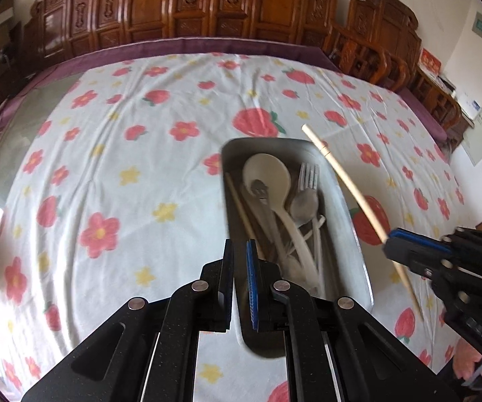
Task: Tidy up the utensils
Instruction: 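Carry the spoon and chopstick over the grey tray with both tools, then lower the spoon and chopstick into the tray and open both tools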
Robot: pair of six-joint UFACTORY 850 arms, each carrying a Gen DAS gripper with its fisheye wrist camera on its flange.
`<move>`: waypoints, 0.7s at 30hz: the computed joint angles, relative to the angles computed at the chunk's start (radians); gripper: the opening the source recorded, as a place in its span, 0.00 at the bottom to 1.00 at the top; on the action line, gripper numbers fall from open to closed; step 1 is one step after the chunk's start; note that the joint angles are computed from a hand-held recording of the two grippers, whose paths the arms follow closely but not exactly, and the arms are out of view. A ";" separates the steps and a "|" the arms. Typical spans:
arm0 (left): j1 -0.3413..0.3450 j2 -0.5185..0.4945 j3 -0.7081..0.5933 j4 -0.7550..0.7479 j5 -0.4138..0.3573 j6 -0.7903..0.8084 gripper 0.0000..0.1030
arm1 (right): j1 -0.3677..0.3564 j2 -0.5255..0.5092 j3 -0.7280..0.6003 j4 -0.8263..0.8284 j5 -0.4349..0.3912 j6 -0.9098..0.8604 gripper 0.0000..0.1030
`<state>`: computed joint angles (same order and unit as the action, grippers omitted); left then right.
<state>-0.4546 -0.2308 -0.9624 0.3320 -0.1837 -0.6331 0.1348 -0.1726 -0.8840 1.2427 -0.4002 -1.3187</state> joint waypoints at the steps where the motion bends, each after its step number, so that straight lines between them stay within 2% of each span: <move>1: 0.004 0.010 0.009 0.023 0.002 -0.024 0.06 | 0.002 -0.008 -0.005 0.006 -0.005 0.007 0.06; 5: 0.019 0.049 0.042 0.080 0.008 -0.081 0.06 | 0.019 -0.051 -0.033 0.040 -0.014 0.036 0.06; 10: 0.037 0.082 0.071 0.152 0.006 -0.143 0.06 | 0.046 -0.082 -0.054 0.046 0.017 0.059 0.06; 15: 0.051 0.097 0.088 0.156 0.008 -0.146 0.06 | 0.060 -0.093 -0.058 0.065 0.071 0.082 0.06; 21: 0.057 0.116 0.106 0.171 0.008 -0.167 0.06 | 0.065 -0.081 -0.051 0.084 0.070 0.039 0.07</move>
